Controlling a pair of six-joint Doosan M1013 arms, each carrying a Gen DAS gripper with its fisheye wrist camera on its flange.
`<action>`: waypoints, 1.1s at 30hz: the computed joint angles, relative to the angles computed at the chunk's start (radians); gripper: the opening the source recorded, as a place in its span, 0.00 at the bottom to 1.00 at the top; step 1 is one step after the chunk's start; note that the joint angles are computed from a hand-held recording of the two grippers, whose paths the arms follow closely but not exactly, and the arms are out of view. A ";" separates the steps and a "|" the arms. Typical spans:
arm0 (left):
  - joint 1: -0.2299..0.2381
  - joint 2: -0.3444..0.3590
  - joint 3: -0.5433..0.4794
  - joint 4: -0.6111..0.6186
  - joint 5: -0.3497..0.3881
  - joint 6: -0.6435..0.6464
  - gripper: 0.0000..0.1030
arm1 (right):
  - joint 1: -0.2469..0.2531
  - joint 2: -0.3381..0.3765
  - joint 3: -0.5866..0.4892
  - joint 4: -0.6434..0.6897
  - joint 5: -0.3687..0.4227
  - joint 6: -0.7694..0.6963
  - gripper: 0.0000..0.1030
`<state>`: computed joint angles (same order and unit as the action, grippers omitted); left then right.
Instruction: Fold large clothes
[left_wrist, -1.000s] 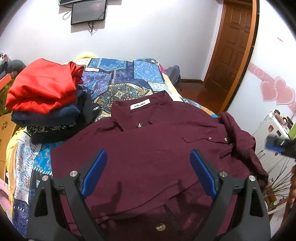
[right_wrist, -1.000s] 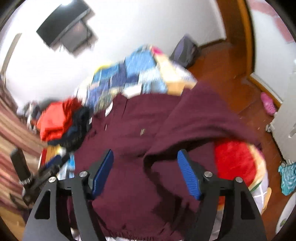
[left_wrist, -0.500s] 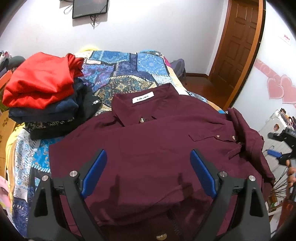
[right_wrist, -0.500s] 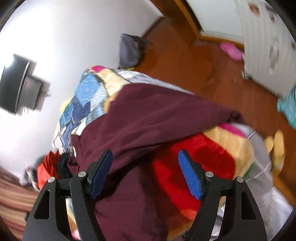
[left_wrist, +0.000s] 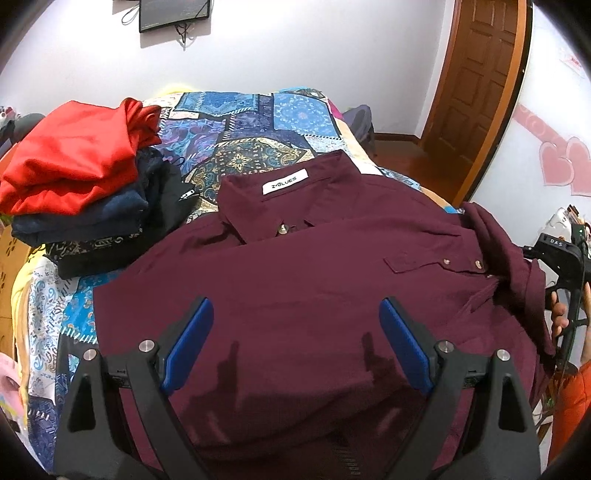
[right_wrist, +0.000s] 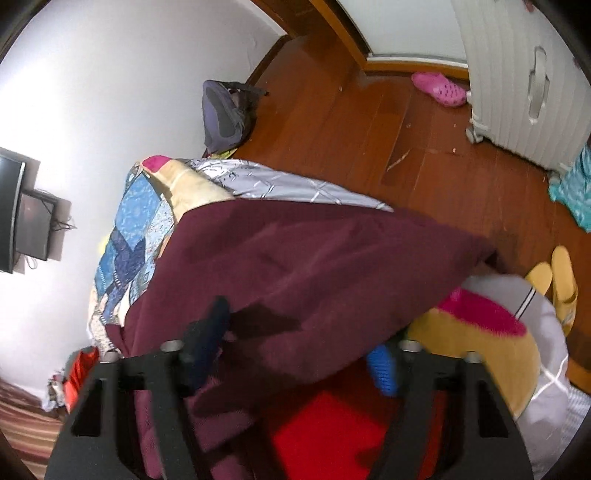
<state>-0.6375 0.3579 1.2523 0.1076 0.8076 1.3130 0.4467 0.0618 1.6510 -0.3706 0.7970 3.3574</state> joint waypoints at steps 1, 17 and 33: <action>0.001 -0.001 0.001 0.003 -0.001 -0.003 0.89 | 0.000 0.002 -0.006 0.003 0.005 -0.015 0.32; 0.041 -0.047 0.047 -0.007 -0.083 -0.035 0.89 | 0.150 0.068 -0.288 -0.316 0.085 -0.314 0.07; 0.128 -0.121 0.148 -0.022 -0.148 -0.119 0.89 | 0.200 0.377 -0.621 0.334 0.224 -1.113 0.09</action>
